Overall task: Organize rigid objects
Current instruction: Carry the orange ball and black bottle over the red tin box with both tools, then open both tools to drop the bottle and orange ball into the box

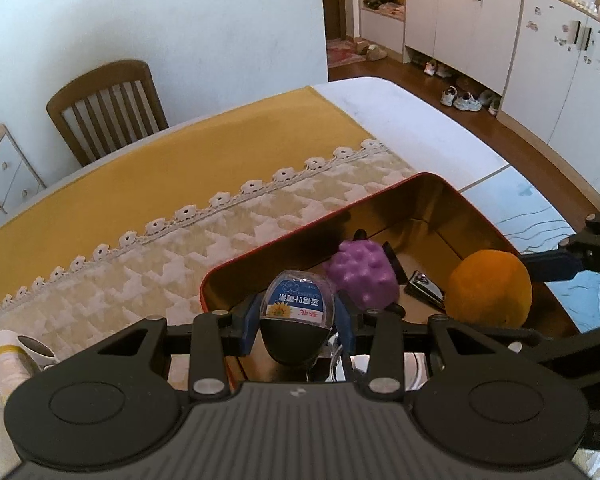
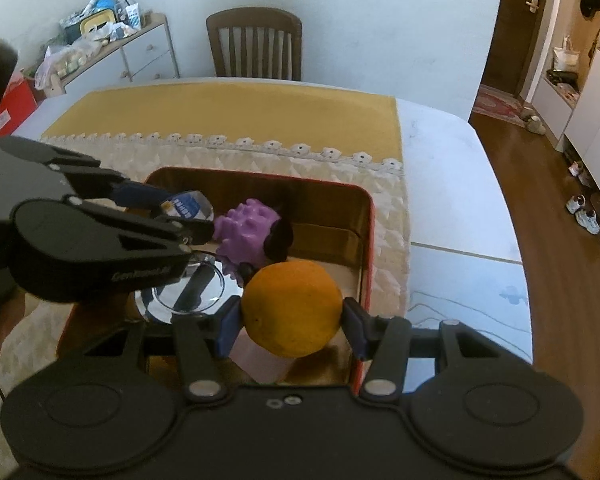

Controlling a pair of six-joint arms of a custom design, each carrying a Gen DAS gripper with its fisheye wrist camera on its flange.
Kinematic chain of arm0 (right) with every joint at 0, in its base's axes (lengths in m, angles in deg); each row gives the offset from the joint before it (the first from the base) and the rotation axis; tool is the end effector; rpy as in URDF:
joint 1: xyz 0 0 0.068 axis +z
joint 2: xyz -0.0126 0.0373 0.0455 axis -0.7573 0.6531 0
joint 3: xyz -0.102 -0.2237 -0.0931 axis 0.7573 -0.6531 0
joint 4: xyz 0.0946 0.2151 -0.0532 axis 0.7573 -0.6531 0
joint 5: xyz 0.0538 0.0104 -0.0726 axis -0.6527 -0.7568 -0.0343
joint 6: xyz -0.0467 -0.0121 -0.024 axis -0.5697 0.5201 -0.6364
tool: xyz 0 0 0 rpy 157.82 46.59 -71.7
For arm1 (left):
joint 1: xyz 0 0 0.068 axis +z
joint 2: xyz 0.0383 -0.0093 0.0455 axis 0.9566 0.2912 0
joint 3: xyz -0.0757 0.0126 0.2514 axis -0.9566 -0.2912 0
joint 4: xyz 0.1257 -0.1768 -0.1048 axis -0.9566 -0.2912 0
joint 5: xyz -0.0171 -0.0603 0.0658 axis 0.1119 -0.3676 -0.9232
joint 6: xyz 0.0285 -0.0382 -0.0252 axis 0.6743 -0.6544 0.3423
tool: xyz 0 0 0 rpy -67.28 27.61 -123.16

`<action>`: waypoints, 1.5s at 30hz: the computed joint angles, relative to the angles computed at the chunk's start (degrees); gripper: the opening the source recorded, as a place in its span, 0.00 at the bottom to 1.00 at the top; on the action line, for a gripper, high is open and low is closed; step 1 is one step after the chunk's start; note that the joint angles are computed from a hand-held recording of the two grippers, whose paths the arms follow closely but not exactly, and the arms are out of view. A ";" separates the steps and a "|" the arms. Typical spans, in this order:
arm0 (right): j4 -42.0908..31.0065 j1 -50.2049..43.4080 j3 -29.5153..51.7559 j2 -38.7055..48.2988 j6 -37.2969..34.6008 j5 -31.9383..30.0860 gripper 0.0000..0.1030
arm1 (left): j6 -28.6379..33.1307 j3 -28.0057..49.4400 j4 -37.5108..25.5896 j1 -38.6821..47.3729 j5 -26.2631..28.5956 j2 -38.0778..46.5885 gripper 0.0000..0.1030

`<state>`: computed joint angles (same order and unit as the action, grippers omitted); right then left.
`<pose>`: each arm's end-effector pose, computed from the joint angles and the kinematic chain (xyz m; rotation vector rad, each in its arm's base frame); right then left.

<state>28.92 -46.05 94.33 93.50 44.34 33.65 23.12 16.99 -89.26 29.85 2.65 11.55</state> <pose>0.2229 0.0226 0.2129 -0.6881 2.4449 0.2419 0.2308 -0.1967 0.1886 0.2232 2.4869 0.0756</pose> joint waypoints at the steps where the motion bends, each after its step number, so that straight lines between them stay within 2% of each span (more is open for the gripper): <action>1: 0.32 0.17 0.03 0.45 -0.13 0.14 0.51 | 0.32 0.17 0.24 0.36 0.33 0.46 0.37; 14: 3.96 2.97 -0.88 2.60 -0.85 2.14 0.51 | -0.19 2.02 -0.88 3.01 3.60 3.19 0.37; 24: 3.85 2.68 -2.33 1.12 -0.48 1.93 0.52 | -1.32 0.75 -1.07 1.42 2.57 1.72 0.37; 34: 0.42 1.60 -1.84 -3.87 0.58 0.84 0.53 | -3.24 -3.37 -0.33 0.01 2.57 -5.28 0.43; 38: -1.75 0.91 -1.69 -6.45 1.41 0.33 0.60 | -4.59 -5.69 -0.32 -0.86 1.64 -9.44 0.56; 41: -3.42 0.60 -1.68 -8.62 1.76 -0.05 0.60 | -5.58 -7.37 -0.90 -1.40 1.11 -12.87 0.57; 45: -5.57 0.58 -1.21 -11.08 3.10 -0.53 0.65 | -6.44 -9.80 -2.12 -1.59 1.04 -17.95 0.57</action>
